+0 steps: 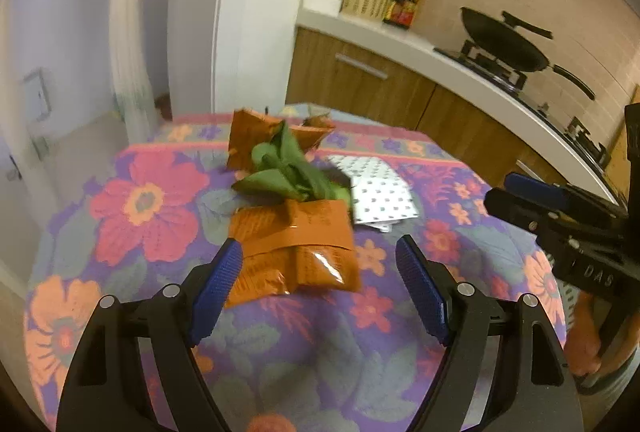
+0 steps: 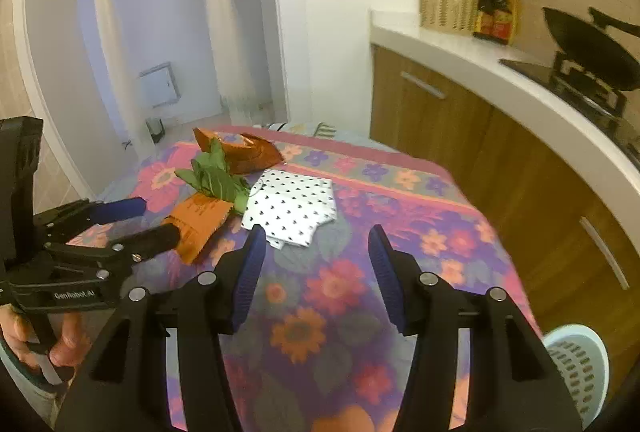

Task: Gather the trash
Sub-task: 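Grasp the orange wrapper with the left tool while the right tool grasps the heart-print paper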

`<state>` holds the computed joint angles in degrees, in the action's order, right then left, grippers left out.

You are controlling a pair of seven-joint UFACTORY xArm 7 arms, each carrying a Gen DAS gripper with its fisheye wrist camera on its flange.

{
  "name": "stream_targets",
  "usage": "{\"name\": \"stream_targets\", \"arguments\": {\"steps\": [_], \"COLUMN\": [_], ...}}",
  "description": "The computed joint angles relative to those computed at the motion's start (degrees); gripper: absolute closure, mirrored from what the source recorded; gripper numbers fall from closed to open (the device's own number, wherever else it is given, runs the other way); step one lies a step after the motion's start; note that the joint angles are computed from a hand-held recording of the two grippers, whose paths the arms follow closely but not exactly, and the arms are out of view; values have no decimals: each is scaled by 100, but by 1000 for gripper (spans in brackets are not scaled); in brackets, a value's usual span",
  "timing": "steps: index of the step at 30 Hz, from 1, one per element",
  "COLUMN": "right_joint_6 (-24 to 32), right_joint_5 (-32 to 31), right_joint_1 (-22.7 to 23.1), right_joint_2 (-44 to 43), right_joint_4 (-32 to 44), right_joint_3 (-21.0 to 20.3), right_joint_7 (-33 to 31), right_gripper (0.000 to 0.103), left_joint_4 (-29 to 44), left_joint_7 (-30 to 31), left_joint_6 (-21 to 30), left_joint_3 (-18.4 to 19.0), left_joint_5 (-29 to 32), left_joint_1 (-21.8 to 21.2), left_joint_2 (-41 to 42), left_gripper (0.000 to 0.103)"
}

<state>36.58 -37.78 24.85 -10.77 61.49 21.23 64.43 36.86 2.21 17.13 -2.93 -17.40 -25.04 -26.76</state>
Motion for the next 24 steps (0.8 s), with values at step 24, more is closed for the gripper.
{"name": "stream_targets", "arguments": {"steps": [24], "right_joint_6": [-822], "right_joint_5": [944], "right_joint_1": [532], "right_joint_2": [1799], "right_joint_4": [1107], "right_joint_3": [-953], "right_joint_7": [-1074], "right_gripper": [37], "left_joint_4": [78], "left_joint_7": [434], "left_joint_6": [-381], "left_joint_3": [43], "left_joint_5": [-615], "left_joint_1": [31], "left_joint_2": [621], "left_gripper": [44]}}
